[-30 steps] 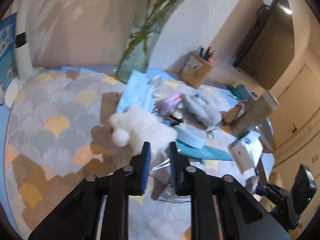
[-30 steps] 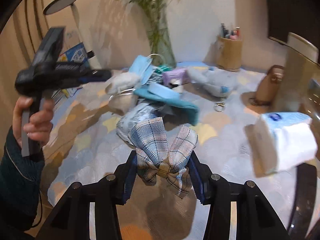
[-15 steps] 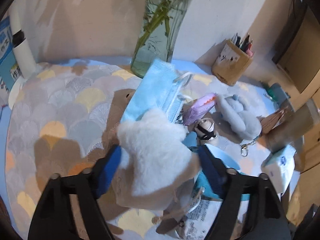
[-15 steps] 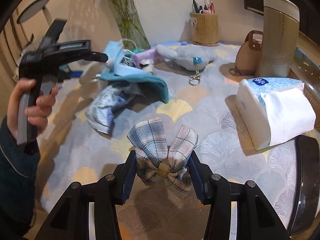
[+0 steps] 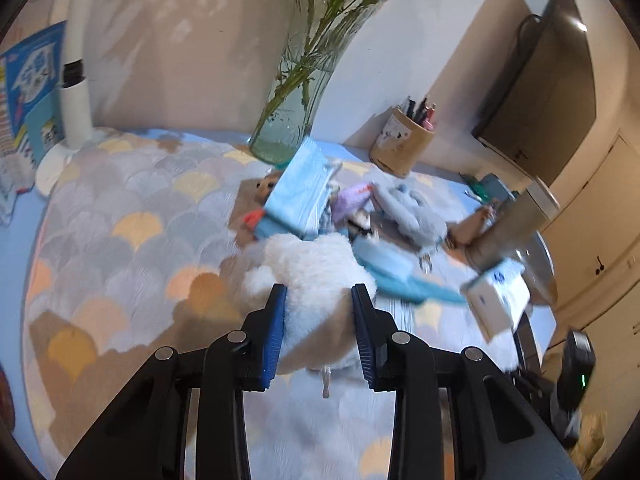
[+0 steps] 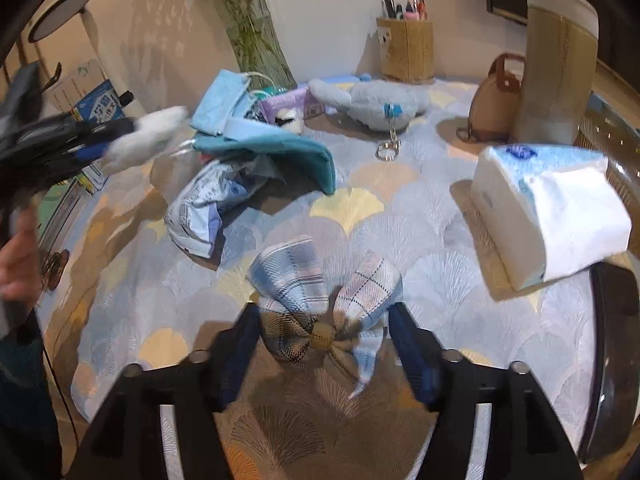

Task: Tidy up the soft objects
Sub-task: 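Carry the plush and the bow in both grippers over to the glass dish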

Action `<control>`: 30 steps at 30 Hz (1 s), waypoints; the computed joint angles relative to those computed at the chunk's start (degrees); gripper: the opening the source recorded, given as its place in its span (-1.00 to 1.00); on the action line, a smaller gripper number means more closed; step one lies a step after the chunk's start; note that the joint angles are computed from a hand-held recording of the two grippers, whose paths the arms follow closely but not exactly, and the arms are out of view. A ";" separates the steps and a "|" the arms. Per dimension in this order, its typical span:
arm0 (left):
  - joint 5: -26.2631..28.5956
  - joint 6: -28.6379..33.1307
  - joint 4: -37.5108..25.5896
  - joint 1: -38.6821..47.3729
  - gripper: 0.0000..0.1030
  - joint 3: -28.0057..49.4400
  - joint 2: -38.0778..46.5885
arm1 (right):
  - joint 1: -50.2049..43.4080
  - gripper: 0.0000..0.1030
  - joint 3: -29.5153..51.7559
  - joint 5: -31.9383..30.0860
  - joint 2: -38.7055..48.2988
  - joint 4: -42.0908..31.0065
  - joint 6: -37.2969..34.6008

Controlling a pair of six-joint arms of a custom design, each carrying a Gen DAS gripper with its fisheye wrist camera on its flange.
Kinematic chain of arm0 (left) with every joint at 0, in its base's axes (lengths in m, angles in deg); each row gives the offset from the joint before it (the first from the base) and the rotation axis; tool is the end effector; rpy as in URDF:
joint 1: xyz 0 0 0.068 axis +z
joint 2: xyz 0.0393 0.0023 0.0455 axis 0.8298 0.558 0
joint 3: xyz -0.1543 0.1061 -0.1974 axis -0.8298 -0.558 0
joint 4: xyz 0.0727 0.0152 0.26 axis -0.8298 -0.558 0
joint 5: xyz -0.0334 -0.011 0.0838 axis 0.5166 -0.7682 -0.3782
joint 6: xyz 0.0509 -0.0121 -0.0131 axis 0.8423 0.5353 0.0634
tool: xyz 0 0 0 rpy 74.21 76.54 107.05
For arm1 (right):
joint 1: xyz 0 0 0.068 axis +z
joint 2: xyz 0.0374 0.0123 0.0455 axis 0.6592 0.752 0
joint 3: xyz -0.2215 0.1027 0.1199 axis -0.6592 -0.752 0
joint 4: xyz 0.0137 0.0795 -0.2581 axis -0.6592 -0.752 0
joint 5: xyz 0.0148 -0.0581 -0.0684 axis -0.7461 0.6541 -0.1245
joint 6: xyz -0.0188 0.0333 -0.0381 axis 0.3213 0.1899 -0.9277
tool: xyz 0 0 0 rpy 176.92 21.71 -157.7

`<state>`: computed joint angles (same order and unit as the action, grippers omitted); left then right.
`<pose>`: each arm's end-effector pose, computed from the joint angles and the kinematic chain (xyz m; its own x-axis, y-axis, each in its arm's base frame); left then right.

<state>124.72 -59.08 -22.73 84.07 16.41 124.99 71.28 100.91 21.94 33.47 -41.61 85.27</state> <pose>0.2232 0.0935 0.1689 -0.7793 -0.0883 -0.6203 0.1791 0.9173 -0.3556 0.1498 0.0858 0.1128 -0.8586 -0.0554 -0.5097 -0.1763 0.9654 0.1920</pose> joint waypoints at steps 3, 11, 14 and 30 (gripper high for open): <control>1.95 6.69 -4.15 4.50 -0.43 -3.80 -3.30 | 0.02 0.36 -0.71 -1.27 -0.48 -0.74 0.64; -1.04 14.51 2.49 8.00 -0.13 -13.90 0.20 | -3.89 0.70 -4.32 -5.80 -3.33 1.27 1.79; -3.12 13.63 4.22 6.76 0.29 -14.74 -0.14 | -1.65 0.72 -3.90 -4.10 -1.21 3.39 4.04; -11.32 4.13 0.27 -6.80 -0.16 -20.93 -25.84 | 13.88 -0.07 -1.41 15.64 0.42 4.36 6.58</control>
<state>113.40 -54.96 -22.46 77.27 -4.51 99.14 85.16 99.49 37.58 33.89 -37.25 91.85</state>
